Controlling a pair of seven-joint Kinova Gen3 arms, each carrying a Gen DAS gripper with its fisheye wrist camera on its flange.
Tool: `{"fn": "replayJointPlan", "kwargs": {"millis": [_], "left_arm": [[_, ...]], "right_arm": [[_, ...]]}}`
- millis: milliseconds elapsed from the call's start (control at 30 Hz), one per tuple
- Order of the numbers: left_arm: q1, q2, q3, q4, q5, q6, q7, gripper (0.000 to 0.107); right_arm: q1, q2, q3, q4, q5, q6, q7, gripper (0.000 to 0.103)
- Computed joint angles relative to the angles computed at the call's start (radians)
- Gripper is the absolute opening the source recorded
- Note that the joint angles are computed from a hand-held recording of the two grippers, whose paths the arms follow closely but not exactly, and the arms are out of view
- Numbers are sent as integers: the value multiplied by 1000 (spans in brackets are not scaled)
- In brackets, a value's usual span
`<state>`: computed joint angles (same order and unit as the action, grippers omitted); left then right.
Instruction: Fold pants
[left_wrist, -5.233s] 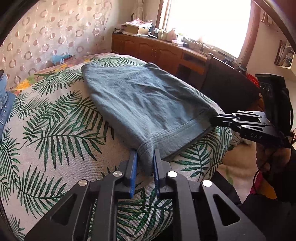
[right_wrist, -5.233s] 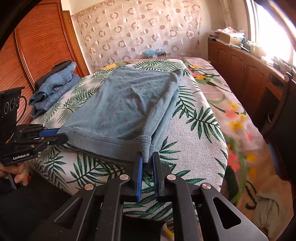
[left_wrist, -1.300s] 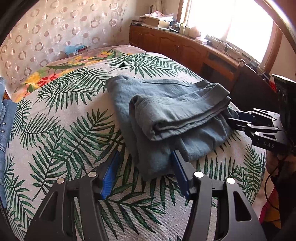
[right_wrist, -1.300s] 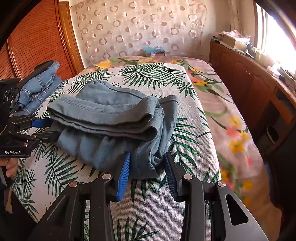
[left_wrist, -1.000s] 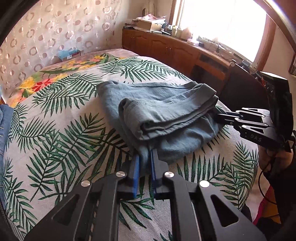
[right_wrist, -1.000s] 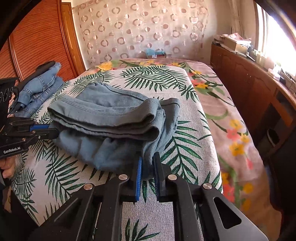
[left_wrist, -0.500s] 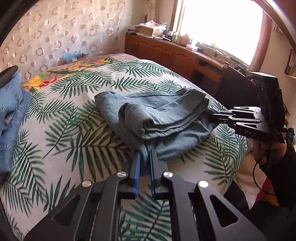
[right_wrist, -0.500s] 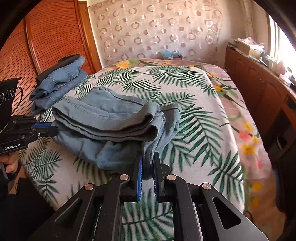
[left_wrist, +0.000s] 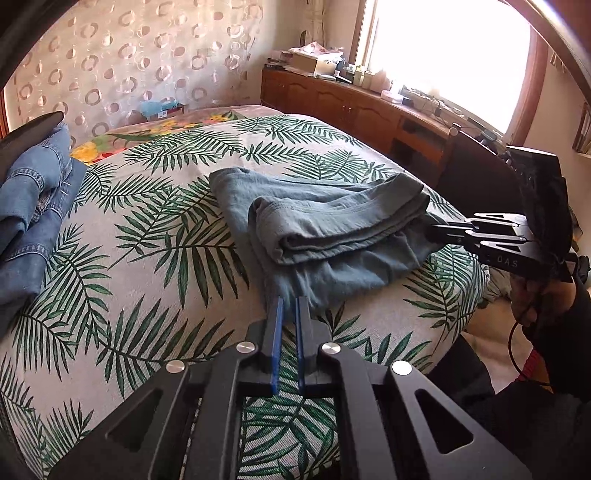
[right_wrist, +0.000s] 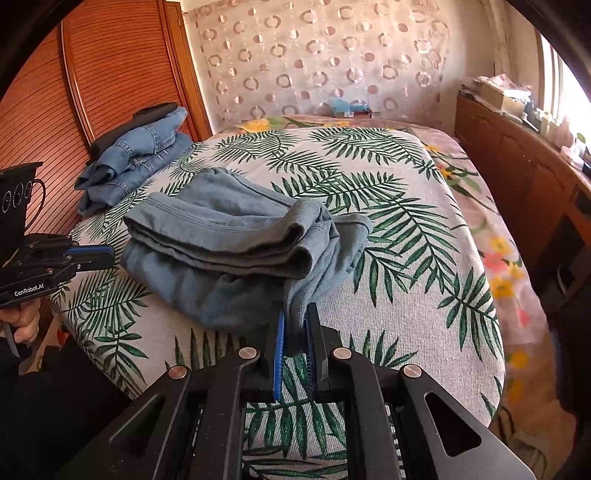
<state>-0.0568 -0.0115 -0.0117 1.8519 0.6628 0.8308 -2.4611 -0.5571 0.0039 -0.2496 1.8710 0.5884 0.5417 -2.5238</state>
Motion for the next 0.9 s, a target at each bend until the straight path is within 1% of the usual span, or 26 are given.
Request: {"fn": "replayJointPlan", "kwargs": {"millis": [100, 167, 200, 233, 267, 300, 333, 400, 533, 633, 733, 800, 833, 900], "left_arm": [[3, 11, 5, -19, -16, 5, 26, 7], [5, 23, 10, -36, -21, 9, 38, 8], [7, 30, 14, -45, -27, 12, 44, 12], [11, 40, 20, -57, -45, 13, 59, 16], [20, 53, 30, -73, -78, 10, 84, 17], [25, 55, 36, -75, -97, 1, 100, 22], [31, 61, 42, -79, -117, -7, 117, 26], [35, 78, 48, -89, -138, -8, 140, 33], [38, 102, 59, -109, -172, -12, 171, 43], [39, 114, 67, -130, -188, -11, 188, 43], [54, 128, 77, -156, -228, -28, 224, 43], [57, 139, 82, -174, -236, -38, 238, 43], [58, 147, 84, -185, -240, -42, 248, 43], [72, 173, 83, -222, -263, -49, 298, 43]], "right_arm": [[-15, 10, -9, -16, 37, 40, -36, 10], [-18, 13, -4, -20, 28, 40, -29, 11], [-20, 9, -4, -18, 33, 38, -38, 15], [-26, 8, -6, -20, 55, 49, -59, 16], [-29, 5, -8, -21, 73, 58, -72, 17], [-30, 2, -9, -20, 83, 59, -78, 20], [-30, -2, -10, -20, 88, 61, -79, 25], [-34, -1, -16, -28, 108, 81, -87, 34], [-39, 24, -14, -59, 86, 105, -27, 36], [-48, 48, -2, -80, 67, 117, 16, 36], [-56, 82, 17, -116, 50, 135, 68, 36], [-64, 105, 32, -147, 42, 155, 90, 36], [-63, 107, 40, -152, 36, 149, 108, 37], [-61, 114, 54, -163, 34, 143, 137, 37]]}}
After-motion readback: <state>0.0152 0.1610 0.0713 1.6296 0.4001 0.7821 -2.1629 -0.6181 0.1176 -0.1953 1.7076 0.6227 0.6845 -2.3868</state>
